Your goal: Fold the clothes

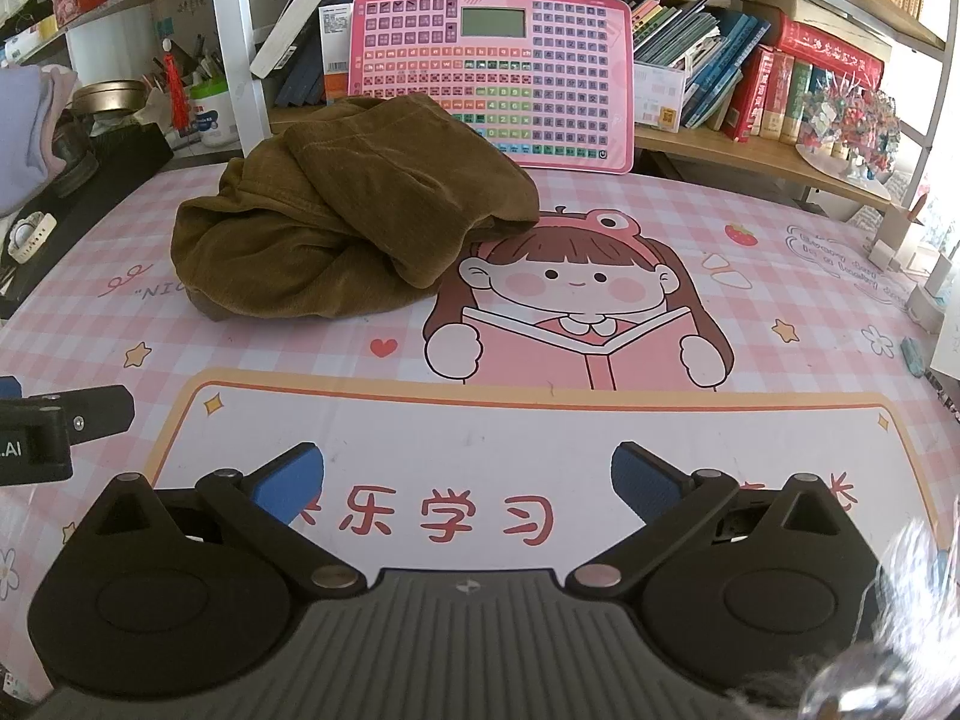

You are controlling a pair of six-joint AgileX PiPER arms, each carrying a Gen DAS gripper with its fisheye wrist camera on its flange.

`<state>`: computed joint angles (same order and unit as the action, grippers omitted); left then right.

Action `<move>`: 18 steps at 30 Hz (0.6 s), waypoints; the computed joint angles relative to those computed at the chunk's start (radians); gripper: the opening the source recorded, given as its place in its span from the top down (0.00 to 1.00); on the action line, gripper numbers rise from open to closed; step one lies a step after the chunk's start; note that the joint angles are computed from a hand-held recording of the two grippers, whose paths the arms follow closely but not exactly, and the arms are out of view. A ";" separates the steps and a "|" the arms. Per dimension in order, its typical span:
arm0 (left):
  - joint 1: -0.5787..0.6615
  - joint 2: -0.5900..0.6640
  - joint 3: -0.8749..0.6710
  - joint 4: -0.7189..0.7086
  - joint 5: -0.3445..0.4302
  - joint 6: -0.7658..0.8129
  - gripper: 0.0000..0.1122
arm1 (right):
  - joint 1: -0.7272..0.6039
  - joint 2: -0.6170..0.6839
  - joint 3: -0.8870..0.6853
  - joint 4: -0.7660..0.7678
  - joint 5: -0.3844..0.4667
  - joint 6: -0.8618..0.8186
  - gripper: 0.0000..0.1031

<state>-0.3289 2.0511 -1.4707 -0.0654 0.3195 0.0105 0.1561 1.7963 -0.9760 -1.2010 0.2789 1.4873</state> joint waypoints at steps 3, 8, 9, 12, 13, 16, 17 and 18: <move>-0.002 -0.002 0.004 0.020 -0.007 -0.019 0.08 | -0.001 0.002 -0.002 0.001 -0.004 -0.001 0.00; 0.000 -0.007 0.013 0.006 -0.023 -0.006 0.08 | -0.003 0.000 0.001 -0.008 -0.014 0.005 0.00; 0.001 -0.007 0.013 0.005 -0.023 -0.006 0.08 | -0.003 -0.001 0.002 -0.010 -0.016 0.007 0.00; 0.000 -0.006 0.014 0.010 -0.023 -0.012 0.08 | -0.004 -0.002 0.004 -0.017 -0.021 0.012 0.00; 0.000 -0.007 0.015 0.005 -0.025 -0.005 0.08 | -0.004 -0.002 0.004 -0.019 -0.023 0.014 0.00; 0.001 -0.007 0.017 -0.005 -0.026 0.006 0.08 | -0.005 -0.002 0.004 0.000 -0.029 -0.005 0.00; 0.001 -0.007 0.017 -0.009 -0.027 0.010 0.08 | -0.006 -0.003 0.004 0.008 -0.032 -0.012 0.00; 0.001 -0.006 0.016 -0.004 -0.026 0.004 0.08 | -0.007 -0.002 0.004 0.017 -0.035 -0.020 0.00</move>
<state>-0.3275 2.0448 -1.4545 -0.0690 0.2937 0.0149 0.1489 1.7938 -0.9716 -1.1842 0.2434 1.4669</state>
